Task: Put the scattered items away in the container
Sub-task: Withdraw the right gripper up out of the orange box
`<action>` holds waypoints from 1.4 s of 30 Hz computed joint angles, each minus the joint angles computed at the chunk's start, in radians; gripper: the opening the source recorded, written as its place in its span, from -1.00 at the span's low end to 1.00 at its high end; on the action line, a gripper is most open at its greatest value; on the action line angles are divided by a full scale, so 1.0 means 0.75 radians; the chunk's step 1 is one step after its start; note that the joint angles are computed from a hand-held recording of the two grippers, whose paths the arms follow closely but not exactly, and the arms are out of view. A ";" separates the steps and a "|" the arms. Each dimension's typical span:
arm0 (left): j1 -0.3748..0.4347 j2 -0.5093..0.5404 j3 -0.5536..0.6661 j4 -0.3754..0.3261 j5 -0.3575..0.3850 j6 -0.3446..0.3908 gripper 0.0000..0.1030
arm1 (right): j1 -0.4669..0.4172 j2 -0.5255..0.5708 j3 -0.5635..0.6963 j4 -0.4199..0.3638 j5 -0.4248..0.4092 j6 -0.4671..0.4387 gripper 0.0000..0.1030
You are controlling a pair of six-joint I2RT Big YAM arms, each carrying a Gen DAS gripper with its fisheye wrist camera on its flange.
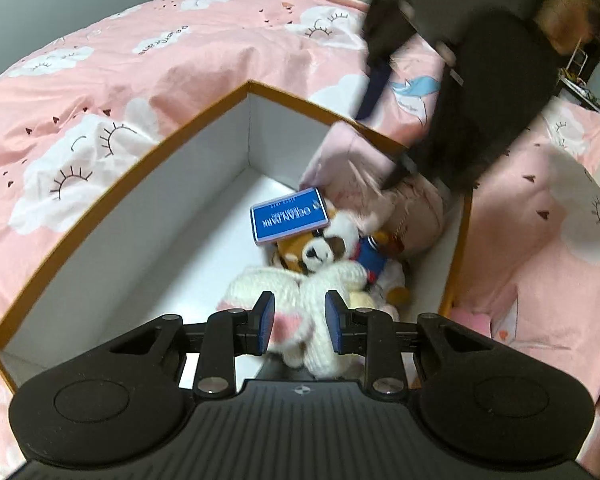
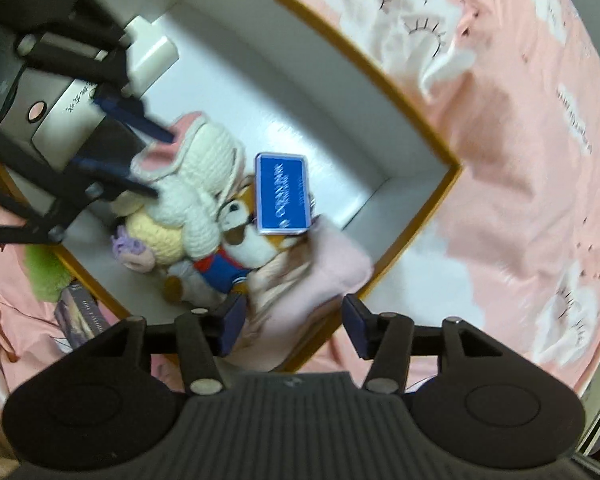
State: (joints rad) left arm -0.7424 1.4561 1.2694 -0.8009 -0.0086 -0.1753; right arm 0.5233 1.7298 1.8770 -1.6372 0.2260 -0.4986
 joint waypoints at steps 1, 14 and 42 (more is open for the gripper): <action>-0.006 -0.001 -0.003 -0.004 -0.006 -0.003 -0.38 | 0.003 0.021 0.035 0.020 0.002 -0.008 0.11; -0.006 0.056 0.069 -0.064 0.029 -0.020 -0.38 | -0.007 0.100 0.051 0.150 -0.025 -0.138 -0.42; -0.066 0.031 0.089 -0.141 -0.108 -0.088 -0.38 | 0.026 0.013 -0.083 0.270 -0.009 -0.082 -0.09</action>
State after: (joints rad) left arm -0.7922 1.4795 1.3361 -0.9071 -0.0894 -0.2410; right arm 0.5428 1.7399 1.8147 -1.4344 0.2189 -0.5600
